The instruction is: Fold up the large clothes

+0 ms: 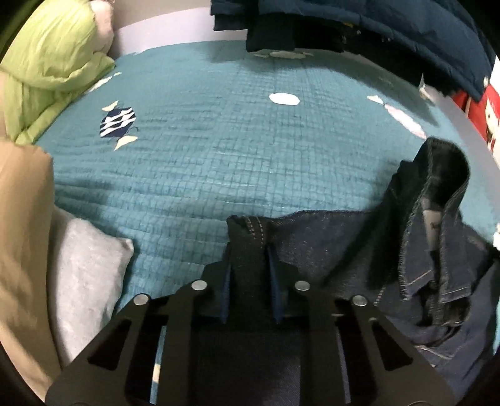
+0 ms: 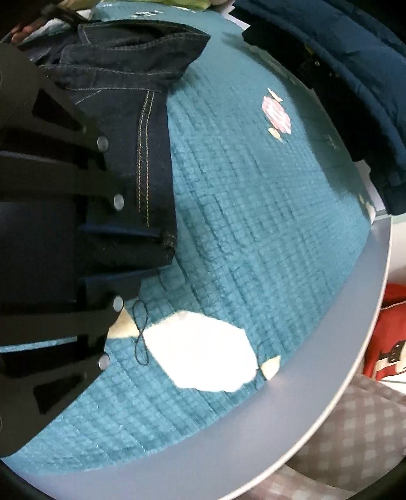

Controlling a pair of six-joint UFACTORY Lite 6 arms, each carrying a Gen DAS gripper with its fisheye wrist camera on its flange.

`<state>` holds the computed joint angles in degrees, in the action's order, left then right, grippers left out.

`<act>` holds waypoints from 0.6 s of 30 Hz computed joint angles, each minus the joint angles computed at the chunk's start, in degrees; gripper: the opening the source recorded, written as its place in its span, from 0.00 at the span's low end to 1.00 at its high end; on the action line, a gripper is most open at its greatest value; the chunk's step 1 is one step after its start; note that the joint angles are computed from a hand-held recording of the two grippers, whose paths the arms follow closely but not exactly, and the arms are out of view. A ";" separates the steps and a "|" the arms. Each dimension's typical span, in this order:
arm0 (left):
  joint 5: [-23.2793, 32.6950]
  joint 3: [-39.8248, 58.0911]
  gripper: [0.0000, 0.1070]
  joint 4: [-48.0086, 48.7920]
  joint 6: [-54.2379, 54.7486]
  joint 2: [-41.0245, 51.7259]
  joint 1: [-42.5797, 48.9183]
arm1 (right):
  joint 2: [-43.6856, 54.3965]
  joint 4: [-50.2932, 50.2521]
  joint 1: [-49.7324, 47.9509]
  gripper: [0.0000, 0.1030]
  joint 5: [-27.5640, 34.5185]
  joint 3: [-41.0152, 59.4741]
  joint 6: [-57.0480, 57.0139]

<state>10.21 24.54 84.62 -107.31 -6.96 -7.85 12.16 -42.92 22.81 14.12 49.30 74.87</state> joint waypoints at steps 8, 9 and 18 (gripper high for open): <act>3.42 -1.04 0.14 -21.24 19.31 -6.67 -2.89 | -6.93 5.77 -0.80 0.11 -0.77 -4.04 -6.53; 4.01 -1.04 0.13 -23.65 21.77 -7.57 -3.27 | -8.26 6.09 -0.37 0.10 0.01 -4.37 -6.86; 13.42 -0.23 0.13 -45.63 43.87 -18.97 -8.48 | -17.95 13.87 2.95 0.10 7.02 -4.97 -14.01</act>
<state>23.63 24.31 38.99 -63.43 -25.94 -16.33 -5.80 -29.05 25.76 21.14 44.33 60.86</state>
